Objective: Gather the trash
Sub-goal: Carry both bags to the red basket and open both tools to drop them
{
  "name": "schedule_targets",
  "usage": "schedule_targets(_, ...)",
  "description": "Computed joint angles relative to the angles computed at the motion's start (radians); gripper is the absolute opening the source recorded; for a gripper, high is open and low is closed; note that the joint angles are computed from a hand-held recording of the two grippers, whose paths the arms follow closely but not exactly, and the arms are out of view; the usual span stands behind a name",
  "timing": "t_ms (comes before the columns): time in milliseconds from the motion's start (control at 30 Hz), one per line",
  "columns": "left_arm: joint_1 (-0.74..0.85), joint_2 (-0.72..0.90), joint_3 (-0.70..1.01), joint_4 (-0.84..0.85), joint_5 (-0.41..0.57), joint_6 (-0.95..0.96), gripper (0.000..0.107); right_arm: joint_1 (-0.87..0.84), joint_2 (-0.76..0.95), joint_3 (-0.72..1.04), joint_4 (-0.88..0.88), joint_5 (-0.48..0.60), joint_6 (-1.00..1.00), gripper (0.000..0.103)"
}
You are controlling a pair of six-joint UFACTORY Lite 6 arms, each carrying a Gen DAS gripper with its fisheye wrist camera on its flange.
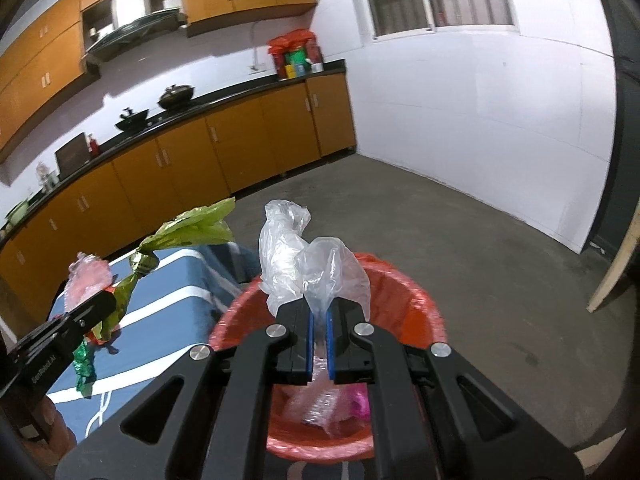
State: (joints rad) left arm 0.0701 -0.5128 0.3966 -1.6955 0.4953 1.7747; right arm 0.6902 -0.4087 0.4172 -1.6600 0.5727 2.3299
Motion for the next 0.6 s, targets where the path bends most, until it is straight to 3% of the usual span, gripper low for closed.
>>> schedule_targets(367, -0.216, 0.155, 0.050, -0.263, -0.095, 0.184, 0.002, -0.075, -0.056, -0.061, 0.018, -0.022, -0.007, 0.005)
schedule_targets(600, -0.292, 0.265, 0.086, -0.398, -0.107, 0.294, 0.004, -0.138, -0.014, -0.056, -0.106, -0.104, 0.091, 0.008)
